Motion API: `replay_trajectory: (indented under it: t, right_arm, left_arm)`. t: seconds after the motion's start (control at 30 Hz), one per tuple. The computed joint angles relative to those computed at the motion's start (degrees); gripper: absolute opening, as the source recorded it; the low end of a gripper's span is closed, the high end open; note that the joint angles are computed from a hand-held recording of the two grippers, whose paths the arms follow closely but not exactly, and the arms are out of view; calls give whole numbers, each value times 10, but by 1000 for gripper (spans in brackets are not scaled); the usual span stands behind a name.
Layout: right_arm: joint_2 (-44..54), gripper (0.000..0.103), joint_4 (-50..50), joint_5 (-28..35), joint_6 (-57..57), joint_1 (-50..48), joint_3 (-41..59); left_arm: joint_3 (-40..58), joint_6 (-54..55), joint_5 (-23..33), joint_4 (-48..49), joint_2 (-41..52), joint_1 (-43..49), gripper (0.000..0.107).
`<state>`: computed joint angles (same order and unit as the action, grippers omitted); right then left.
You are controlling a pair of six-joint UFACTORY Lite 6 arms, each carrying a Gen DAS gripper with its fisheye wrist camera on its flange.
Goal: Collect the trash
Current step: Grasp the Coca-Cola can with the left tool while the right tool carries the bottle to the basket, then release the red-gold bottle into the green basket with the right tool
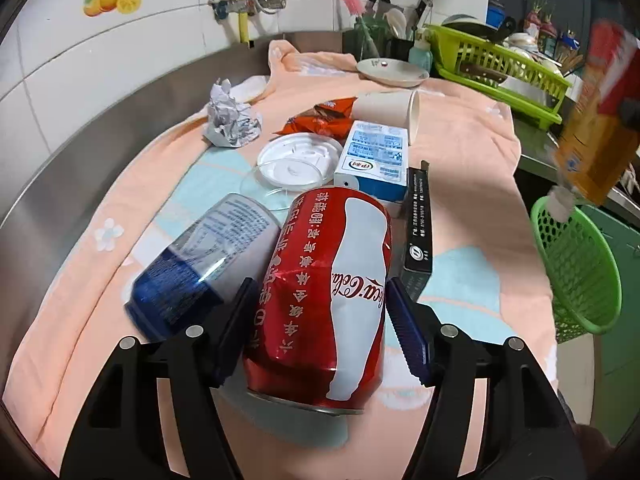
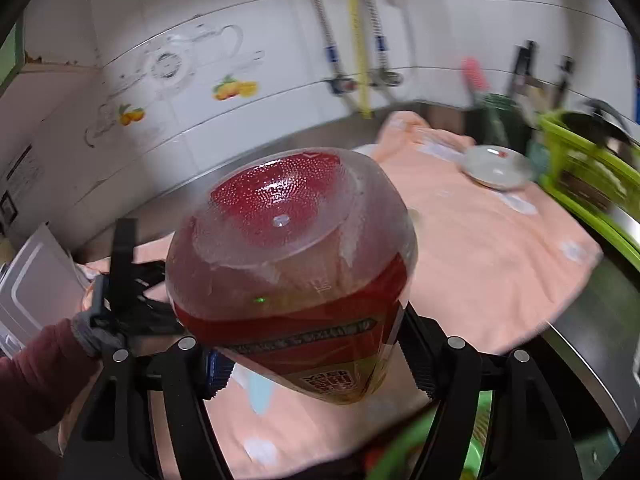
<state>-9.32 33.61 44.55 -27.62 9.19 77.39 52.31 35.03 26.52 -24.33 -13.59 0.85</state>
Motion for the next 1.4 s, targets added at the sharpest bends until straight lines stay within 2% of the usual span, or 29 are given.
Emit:
replay_trajectory:
  t: [0.13, 0.27, 0.4, 0.53, 0.7, 0.87, 1.07, 1.17, 1.3, 1.4]
  right_arm:
    - [-67, 68, -29, 26, -2, -78, -93]
    - [-98, 68, -54, 28, -30, -145, -195]
    - [-94, 68, -139, -24, -13, -160, -292]
    - [-22, 68, -222, -99, 19, -169, -351]
    - [97, 68, -346, -142, 119, -148, -338]
    - [217, 68, -451, -138, 222, -118, -281]
    - [297, 68, -493, -120, 286, -90, -213]
    - [309, 70, -486, -117, 281, -92, -192]
    - [274, 72, -450, -108, 243, -107, -191]
    - [172, 72, -402, -93, 202, -116, -247]
  left_arm:
    - [-22, 10, 19, -9, -45, 17, 63]
    - [-37, 7, 42, -14, -97, 29, 63]
    - [-43, -7, 66, -15, -143, 27, 62]
    - [-40, -56, 74, 5, -168, -13, 62]
    - [-33, -144, 58, 60, -172, -92, 62]
    - [-25, -196, 40, 79, -157, -153, 62]
    - [-17, -261, 15, 119, -134, -222, 62]
    - [-13, -273, 11, 126, -125, -243, 62]
    - [0, -299, 5, 144, -106, -275, 62]
    - [14, -330, -1, 170, -86, -310, 62]
